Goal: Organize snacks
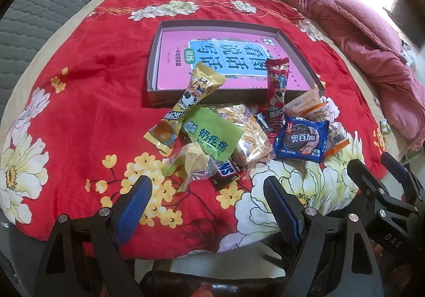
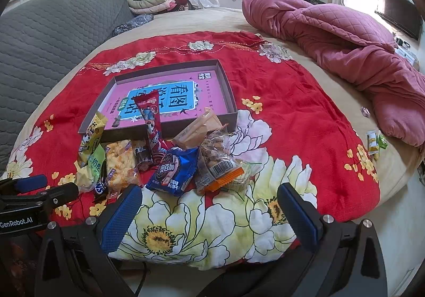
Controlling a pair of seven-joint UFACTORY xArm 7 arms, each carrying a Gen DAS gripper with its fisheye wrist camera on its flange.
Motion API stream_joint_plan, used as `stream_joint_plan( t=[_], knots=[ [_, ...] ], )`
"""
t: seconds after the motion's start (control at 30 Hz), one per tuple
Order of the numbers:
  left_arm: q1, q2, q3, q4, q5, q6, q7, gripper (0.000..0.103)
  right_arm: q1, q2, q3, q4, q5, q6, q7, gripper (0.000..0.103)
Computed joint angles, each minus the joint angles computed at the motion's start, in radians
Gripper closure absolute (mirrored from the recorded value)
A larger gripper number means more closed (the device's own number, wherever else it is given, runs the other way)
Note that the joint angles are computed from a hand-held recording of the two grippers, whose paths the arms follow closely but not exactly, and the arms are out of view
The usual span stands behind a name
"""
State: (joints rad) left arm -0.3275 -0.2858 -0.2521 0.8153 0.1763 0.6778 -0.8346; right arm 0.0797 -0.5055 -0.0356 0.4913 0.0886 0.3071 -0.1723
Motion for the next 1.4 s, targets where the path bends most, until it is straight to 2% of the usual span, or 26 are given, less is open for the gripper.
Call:
stream_joint_plan(
  t=[0.97,1.4],
  knots=[
    [-0.001,-0.006,0.007,-0.008,-0.02,-0.017,0.013,0.016,0.0,0.001,0.002,0.0,0.0,0.001,-0.001,0.001],
    [0.007,-0.035,0.049,-0.065,-0.128,-0.044,0.066,0.016,0.022,0.016,-0.01,0.005,0.02,0.01,-0.026,0.001]
  ],
)
